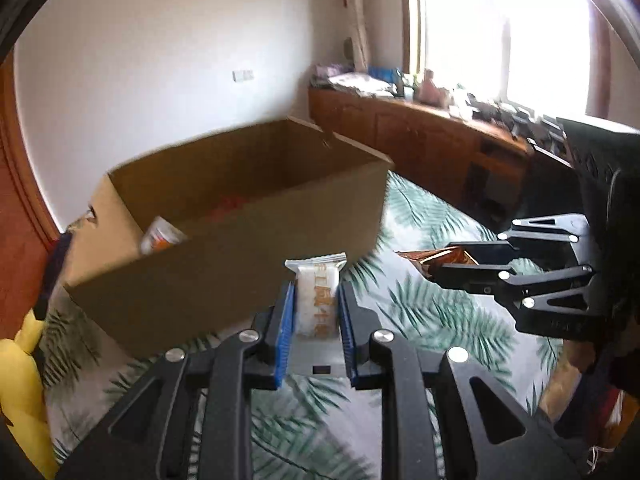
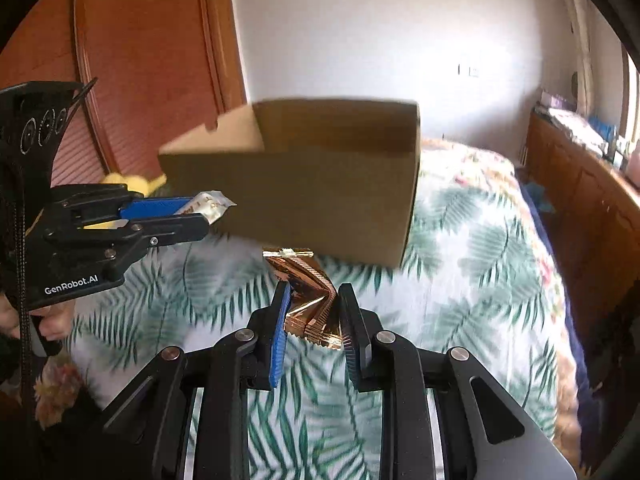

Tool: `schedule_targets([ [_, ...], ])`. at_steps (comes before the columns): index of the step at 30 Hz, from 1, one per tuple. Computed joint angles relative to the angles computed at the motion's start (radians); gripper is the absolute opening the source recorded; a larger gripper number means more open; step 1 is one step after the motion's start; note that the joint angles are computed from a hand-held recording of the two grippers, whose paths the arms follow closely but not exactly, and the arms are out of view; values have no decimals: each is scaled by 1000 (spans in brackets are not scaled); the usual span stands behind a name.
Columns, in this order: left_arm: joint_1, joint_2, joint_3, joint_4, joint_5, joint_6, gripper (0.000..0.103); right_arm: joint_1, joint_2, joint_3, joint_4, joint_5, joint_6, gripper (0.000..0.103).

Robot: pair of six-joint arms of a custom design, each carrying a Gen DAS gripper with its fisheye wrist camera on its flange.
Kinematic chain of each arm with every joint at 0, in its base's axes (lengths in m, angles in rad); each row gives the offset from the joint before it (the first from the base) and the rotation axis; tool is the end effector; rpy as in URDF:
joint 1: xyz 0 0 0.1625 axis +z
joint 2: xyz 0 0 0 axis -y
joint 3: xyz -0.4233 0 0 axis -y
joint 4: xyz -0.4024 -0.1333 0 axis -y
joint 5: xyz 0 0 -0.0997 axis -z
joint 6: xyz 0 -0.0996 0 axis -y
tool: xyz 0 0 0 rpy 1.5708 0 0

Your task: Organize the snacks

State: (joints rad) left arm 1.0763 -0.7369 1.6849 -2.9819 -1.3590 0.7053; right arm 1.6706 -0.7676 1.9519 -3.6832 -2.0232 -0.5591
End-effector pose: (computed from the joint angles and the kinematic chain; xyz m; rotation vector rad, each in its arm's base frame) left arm -0.1874 -0.6725 0.0775 1.5326 2.3658 -0.6292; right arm 0.1479 -0.5759 0.1098 0.4976 -2.2812 1.0090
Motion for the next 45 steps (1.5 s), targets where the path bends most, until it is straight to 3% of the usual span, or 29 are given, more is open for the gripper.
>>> schedule_targets([
  [9, 16, 72, -210, 33, 14, -68, 19, 29, 30, -171, 78, -12, 16, 23],
  [20, 41, 193, -455, 142, 85, -116, 19, 26, 104, -356, 202, -59, 46, 22],
  [29, 38, 206, -455, 128, 130, -114, 23, 22, 135, -414, 236, -98, 56, 25],
  [30, 36, 206, -449, 122, 137, -119, 26, 21, 135, -416, 243, -95, 65, 27],
  [32, 35, 205, -443, 112, 146, -126, 42, 19, 138, -424, 254, -100, 80, 30],
  [34, 38, 203, -439, 108, 140, -134, 48, 18, 140, -425, 253, -98, 83, 35],
  [45, 26, 118, -298, 23, 146, -117, 48, 44, 94, -289, 119, -41, 53, 36],
])
